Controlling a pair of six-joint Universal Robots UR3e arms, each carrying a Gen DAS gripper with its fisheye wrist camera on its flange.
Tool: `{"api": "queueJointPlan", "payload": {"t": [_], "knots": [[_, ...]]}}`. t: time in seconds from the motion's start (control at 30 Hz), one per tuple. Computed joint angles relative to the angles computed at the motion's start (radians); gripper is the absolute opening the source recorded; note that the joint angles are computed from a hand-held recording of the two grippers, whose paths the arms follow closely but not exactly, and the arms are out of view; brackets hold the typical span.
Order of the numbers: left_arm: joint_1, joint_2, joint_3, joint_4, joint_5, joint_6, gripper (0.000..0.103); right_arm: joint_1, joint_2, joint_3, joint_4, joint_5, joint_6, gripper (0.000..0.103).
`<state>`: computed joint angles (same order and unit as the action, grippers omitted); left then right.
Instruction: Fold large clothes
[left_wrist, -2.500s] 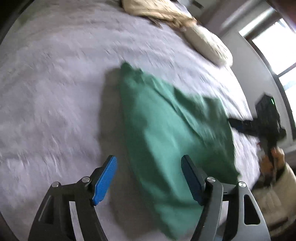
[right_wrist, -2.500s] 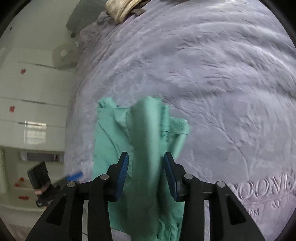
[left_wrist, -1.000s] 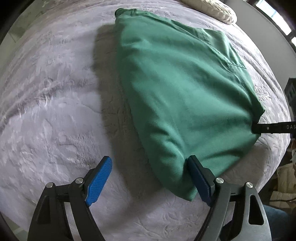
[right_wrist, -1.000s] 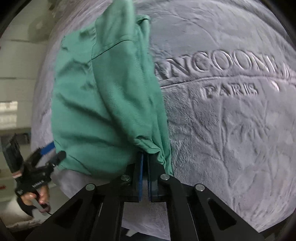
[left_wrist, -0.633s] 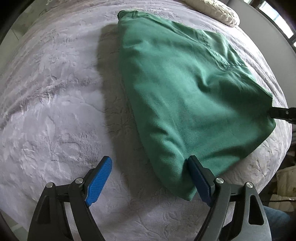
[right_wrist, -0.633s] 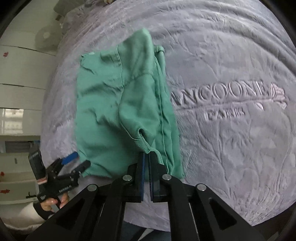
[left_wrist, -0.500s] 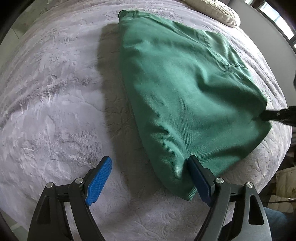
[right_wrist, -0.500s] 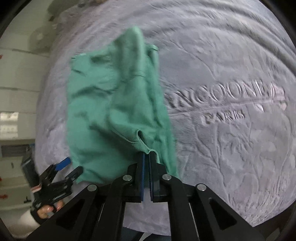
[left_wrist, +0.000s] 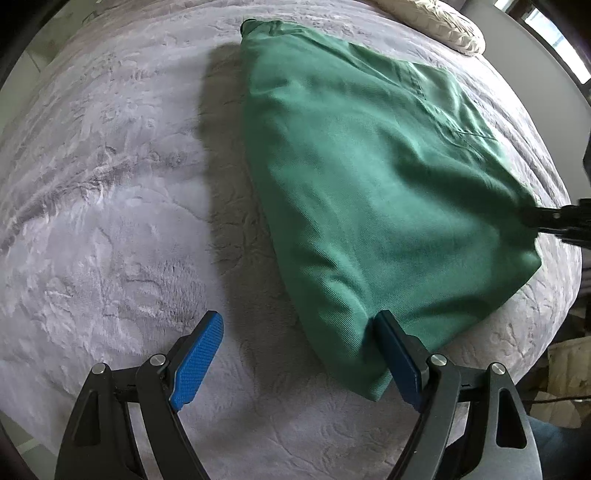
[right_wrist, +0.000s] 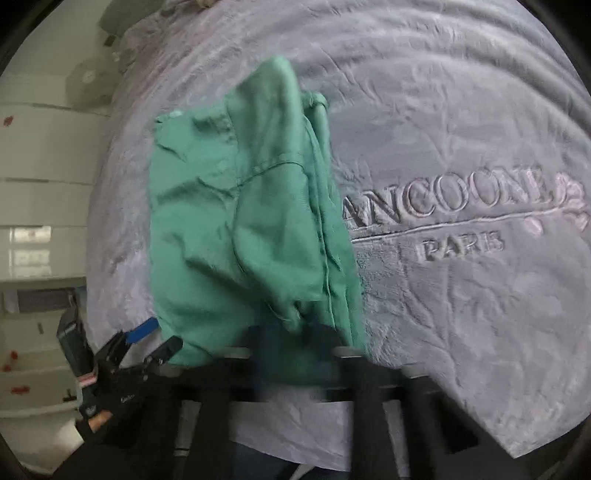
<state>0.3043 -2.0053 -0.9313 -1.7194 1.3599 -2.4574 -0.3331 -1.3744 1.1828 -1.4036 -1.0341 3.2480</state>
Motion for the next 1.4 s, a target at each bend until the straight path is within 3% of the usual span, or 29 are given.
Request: {"api": "queueJointPlan", "payload": {"t": [0.17, 0.27, 0.43, 0.7, 0.97, 1.33, 1.4], "knots": [[0.004, -0.019, 0.034, -0.038, -0.009, -0.022, 0.085, -0.093, -0.084, 0.29, -0.163, 0.057, 0.099, 0.009], [0.0, -0.018, 0.052, -0.051, 0.006, -0.039, 0.085, -0.075, -0.102, 0.324, -0.193, 0.045, 0.09, 0.009], [-0.007, -0.019, 0.095, -0.071, 0.031, -0.079, 0.085, 0.006, -0.065, 0.167, -0.086, -0.047, 0.044, 0.01], [0.007, -0.043, 0.202, -0.106, 0.037, -0.099, 0.085, 0.174, -0.04, 0.032, -0.02, -0.212, 0.136, 0.01], [-0.019, -0.088, 0.311, -0.148, 0.065, -0.122, 0.085, 0.142, -0.103, 0.008, 0.03, -0.227, 0.159, 0.014], [-0.03, -0.162, 0.505, -0.237, 0.065, -0.169, 0.085, 0.163, 0.028, -0.225, 0.091, -0.215, 0.167, 0.014], [-0.025, -0.208, 0.605, -0.297, 0.057, -0.181, 0.085, 0.157, 0.023, -0.225, 0.092, -0.202, 0.164, 0.014]]}}
